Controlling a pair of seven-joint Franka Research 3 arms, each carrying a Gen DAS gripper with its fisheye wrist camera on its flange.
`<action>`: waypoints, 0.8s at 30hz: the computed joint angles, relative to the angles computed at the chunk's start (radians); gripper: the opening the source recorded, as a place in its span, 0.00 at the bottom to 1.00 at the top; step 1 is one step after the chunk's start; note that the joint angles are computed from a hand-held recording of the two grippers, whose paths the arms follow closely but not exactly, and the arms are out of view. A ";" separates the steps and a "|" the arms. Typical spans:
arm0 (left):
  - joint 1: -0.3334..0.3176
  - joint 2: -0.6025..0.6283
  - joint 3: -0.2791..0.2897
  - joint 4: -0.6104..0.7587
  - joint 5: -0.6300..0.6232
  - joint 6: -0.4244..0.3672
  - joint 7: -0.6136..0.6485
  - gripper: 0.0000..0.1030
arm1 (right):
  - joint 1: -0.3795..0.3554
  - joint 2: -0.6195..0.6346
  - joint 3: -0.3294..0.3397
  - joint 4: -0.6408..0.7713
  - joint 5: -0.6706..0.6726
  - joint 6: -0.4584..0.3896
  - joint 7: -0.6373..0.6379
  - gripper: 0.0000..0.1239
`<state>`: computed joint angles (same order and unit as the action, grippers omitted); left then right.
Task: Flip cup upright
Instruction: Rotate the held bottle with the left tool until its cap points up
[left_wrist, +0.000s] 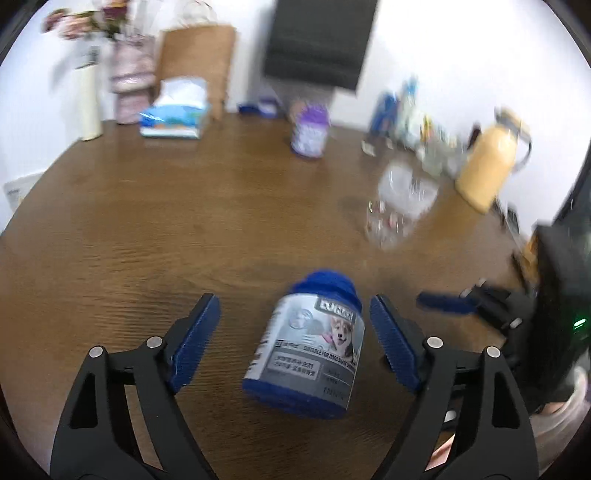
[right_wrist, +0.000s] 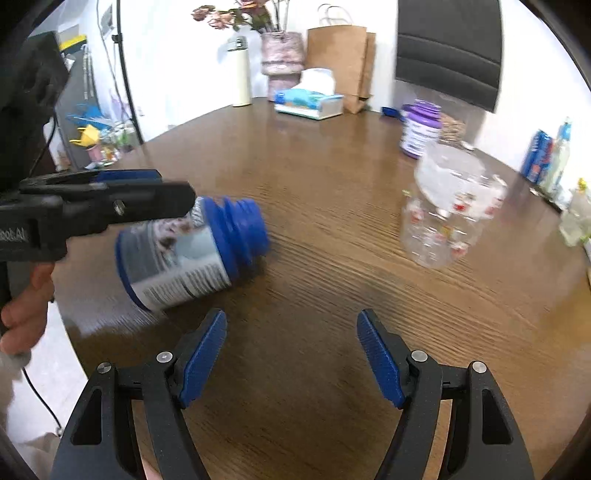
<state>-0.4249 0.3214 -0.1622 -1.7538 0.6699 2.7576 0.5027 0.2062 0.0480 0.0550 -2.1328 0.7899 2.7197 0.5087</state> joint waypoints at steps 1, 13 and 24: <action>0.037 0.036 -0.055 0.044 -0.092 -0.041 0.141 0.78 | -0.006 -0.004 -0.003 -0.003 0.030 -0.008 -0.007 0.63; -0.056 0.049 0.026 0.061 -0.091 -0.067 0.125 0.58 | -0.031 -0.061 -0.038 -0.010 0.226 -0.102 -0.116 0.63; -0.202 -0.096 0.130 -0.019 0.660 -0.132 -0.602 0.58 | -0.122 0.042 -0.075 0.206 0.458 -0.618 -0.039 0.68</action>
